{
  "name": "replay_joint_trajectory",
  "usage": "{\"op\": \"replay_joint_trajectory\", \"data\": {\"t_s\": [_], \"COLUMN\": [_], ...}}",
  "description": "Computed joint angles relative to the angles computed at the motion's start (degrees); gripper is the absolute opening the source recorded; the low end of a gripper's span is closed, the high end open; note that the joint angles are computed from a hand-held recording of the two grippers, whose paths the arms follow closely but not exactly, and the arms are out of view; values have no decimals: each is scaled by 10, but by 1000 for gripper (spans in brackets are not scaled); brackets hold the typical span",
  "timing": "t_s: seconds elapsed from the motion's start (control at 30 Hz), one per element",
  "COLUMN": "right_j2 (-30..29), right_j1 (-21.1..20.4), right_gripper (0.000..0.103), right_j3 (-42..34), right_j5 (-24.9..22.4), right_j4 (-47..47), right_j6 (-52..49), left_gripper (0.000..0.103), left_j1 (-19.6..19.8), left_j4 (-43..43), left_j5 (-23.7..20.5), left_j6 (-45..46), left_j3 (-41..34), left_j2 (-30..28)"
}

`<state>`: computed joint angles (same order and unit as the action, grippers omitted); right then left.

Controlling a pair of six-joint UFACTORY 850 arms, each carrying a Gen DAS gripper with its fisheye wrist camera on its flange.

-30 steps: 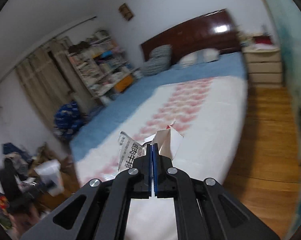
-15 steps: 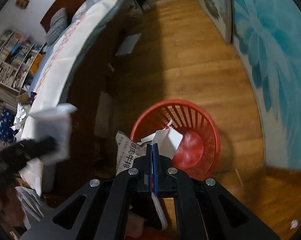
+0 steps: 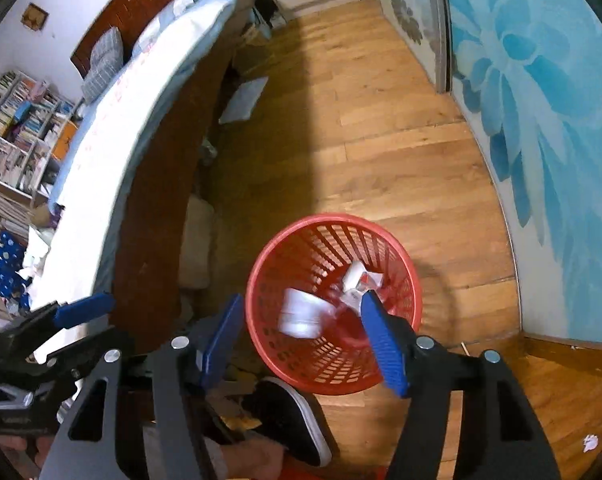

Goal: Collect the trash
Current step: 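Carry both items to the red basket and open both tools over it, then return both tools above the bed toward the trash pile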

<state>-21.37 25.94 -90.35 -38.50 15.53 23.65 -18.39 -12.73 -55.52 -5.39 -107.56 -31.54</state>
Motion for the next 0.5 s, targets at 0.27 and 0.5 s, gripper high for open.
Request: {"op": "replay_joint_trajectory", "data": {"t_s": [0.27, 0.5], "right_j2": [39, -28], "right_j1": [63, 158], "right_gripper": [59, 60], "right_j3": [-77, -279], "right_j5": [30, -25], "right_j4": [-91, -195], "right_j6": [100, 120], "left_gripper": [76, 81], "left_j1": [43, 111], "left_j4": [94, 196], "left_j5": [40, 53], "left_j6": [-91, -154], "left_j3": [88, 167], "left_j2": [144, 291]}}
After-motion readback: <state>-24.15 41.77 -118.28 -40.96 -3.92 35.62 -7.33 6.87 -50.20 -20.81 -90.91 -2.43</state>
